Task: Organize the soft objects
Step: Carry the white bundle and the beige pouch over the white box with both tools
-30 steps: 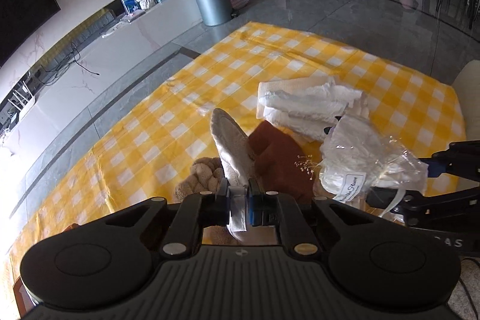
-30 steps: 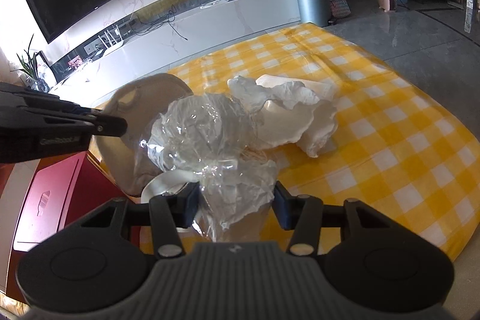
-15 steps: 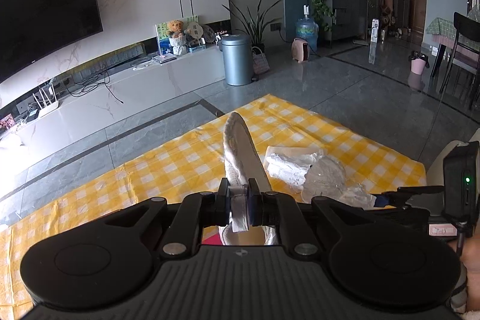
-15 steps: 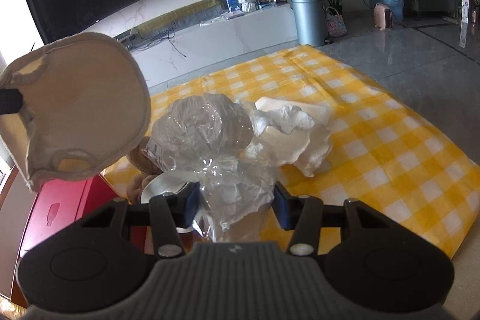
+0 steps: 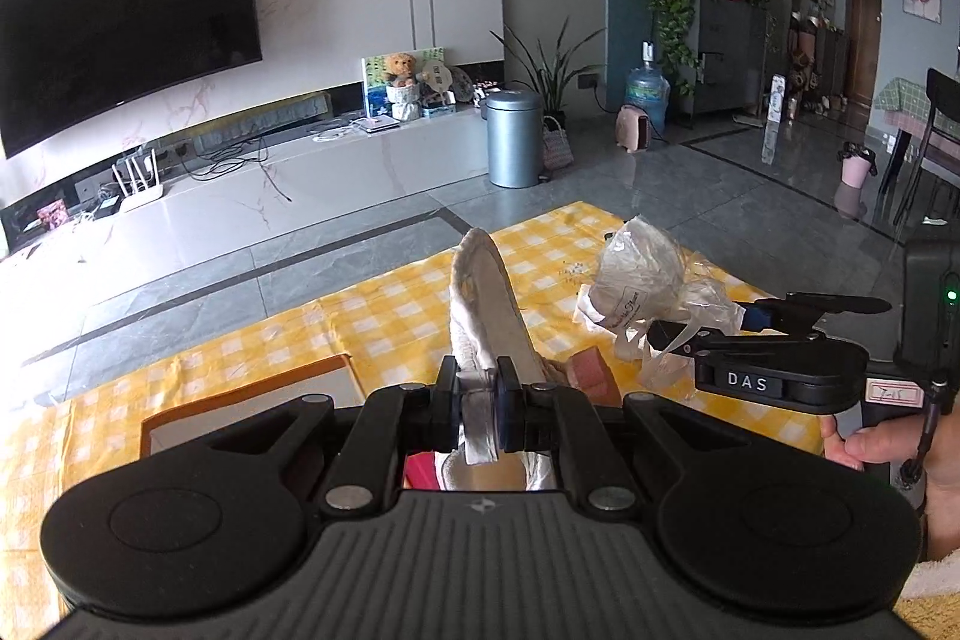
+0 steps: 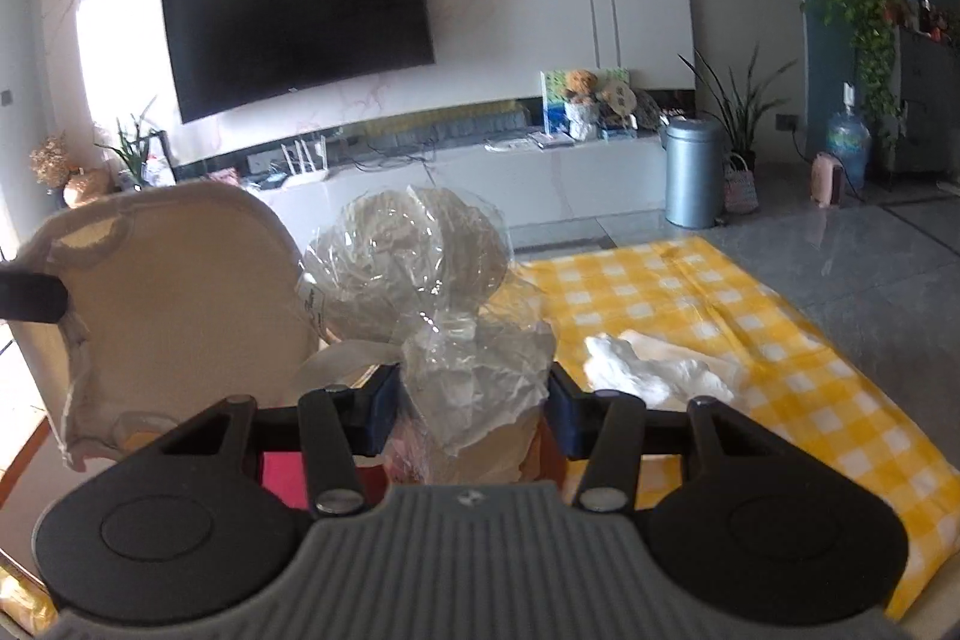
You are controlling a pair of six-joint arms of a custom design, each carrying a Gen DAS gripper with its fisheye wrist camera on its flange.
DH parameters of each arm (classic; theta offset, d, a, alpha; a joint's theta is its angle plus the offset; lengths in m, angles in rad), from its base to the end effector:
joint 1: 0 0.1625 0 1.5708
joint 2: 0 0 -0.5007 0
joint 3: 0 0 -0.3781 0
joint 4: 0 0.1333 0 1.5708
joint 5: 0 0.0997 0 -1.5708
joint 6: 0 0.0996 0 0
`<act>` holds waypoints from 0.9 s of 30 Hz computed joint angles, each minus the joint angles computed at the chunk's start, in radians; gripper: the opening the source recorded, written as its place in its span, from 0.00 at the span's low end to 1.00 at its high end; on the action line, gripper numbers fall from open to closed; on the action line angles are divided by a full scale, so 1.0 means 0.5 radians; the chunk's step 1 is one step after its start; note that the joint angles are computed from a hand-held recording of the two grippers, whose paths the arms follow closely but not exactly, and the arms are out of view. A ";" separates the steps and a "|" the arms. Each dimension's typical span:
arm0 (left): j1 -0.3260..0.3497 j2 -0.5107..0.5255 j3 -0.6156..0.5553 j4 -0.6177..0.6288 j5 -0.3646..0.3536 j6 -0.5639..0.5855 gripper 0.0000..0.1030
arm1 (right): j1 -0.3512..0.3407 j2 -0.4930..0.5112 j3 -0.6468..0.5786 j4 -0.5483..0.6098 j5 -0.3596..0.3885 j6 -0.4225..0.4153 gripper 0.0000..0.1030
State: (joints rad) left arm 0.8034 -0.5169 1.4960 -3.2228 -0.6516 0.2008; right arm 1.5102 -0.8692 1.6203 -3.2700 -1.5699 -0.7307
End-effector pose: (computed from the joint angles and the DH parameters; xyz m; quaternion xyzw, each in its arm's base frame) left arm -0.3759 -0.6958 0.1110 0.2641 0.8169 -0.4011 0.3193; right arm 0.0884 -0.7453 0.3098 0.2928 -0.8402 0.4214 0.1756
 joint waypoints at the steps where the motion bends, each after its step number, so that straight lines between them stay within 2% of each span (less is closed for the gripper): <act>1: 0.004 -0.013 0.031 -0.057 0.003 -0.018 0.12 | 0.005 -0.011 0.018 0.011 0.049 -0.007 0.49; 7: 0.042 -0.122 0.247 -0.399 0.007 -0.236 0.12 | 0.038 -0.071 0.121 0.159 0.280 -0.073 0.49; 12: 0.060 -0.123 0.344 -0.767 0.174 -0.180 0.12 | 0.081 -0.060 0.139 0.324 0.315 -0.148 0.49; 16: 0.080 -0.101 0.376 -1.007 0.286 -0.131 0.12 | 0.144 0.001 0.123 0.419 0.230 -0.221 0.49; 21: 0.114 -0.118 0.454 -1.173 0.311 -0.104 0.12 | 0.221 0.078 0.116 0.538 0.122 -0.349 0.49; 24: 0.140 -0.156 0.503 -1.187 0.271 -0.162 0.12 | 0.286 0.151 0.104 0.556 -0.018 -0.434 0.48; 27: 0.146 -0.188 0.563 -1.246 0.246 -0.165 0.12 | 0.360 0.246 0.034 0.613 -0.236 -0.486 0.48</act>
